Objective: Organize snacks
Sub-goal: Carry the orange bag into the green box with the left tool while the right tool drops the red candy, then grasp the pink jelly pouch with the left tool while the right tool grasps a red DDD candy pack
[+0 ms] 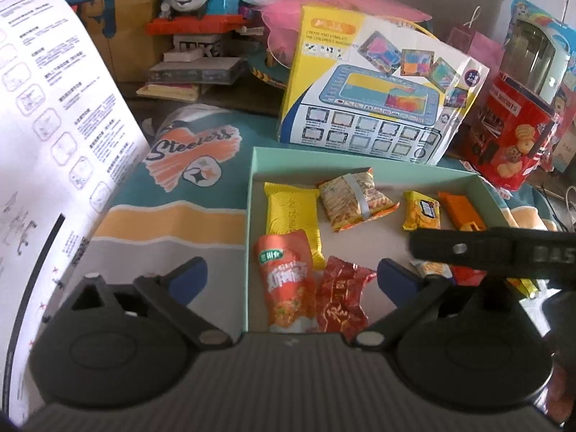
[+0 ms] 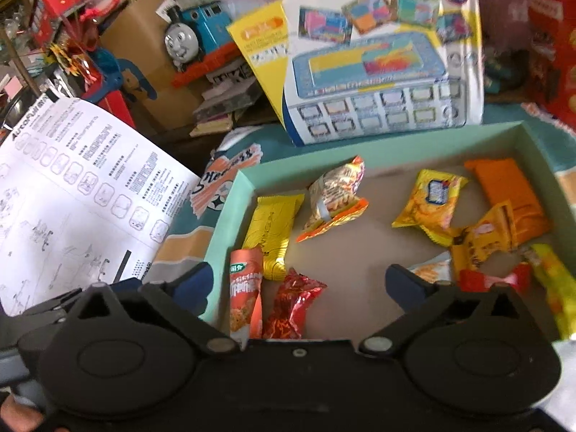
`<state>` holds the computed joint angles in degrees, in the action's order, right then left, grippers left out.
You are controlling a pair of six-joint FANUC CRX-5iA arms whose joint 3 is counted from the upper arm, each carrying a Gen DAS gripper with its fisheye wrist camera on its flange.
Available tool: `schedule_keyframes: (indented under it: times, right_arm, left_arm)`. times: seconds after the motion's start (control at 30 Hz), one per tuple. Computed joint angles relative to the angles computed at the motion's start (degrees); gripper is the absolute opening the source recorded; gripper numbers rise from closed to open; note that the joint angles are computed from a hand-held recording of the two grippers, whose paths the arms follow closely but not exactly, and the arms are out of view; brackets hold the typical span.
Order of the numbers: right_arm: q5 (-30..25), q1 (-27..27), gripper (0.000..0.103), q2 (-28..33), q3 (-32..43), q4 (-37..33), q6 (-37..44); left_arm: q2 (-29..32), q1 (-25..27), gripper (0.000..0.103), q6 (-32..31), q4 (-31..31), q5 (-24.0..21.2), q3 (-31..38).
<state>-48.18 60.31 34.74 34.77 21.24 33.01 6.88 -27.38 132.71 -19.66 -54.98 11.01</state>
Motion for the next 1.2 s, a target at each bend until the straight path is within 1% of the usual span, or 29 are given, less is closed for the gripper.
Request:
schedule_keyframes:
  times: [0.3,0.5,0.63,0.87,0.97,1.2]
  right_arm:
    - [1.6,2.4,0.103,-8.4,-11.7,4.0,-7.1]
    - [2.7,4.5,0.103,-12.1,-18.1,4.0,-9.8]
    - [2.6,5.6,0.103,-13.8,-21.1,3.4,-10.9]
    - [2.8,7.2,0.103,-16.8,-26.8,3.9,-14.8]
    - [2.9,7.6,0.103,-18.2,-29.2,3.5,-16.2]
    - [3.1,8.2,0.103,-21.4,-34.6,2.6,-19.3]
  left_arm:
    - [-4.6,-2.2,0.103,1.2,-0.8,-4.4,-3.9]
    - [-8.0,-3.9,0.103,3.4,-1.6,-8.0,-7.7]
    - [-10.2,-4.6,0.103,5.2,-0.9,-9.4,-11.0]
    - [-13.5,-4.8,0.103,7.1,3.0,-9.6,-16.9]
    - [-13.9,-5.1,0.103,5.8,5.4,-8.8,-18.5]
    - [-12.9,-7.2,0.103,4.9,7.3,-8.8,-19.3]
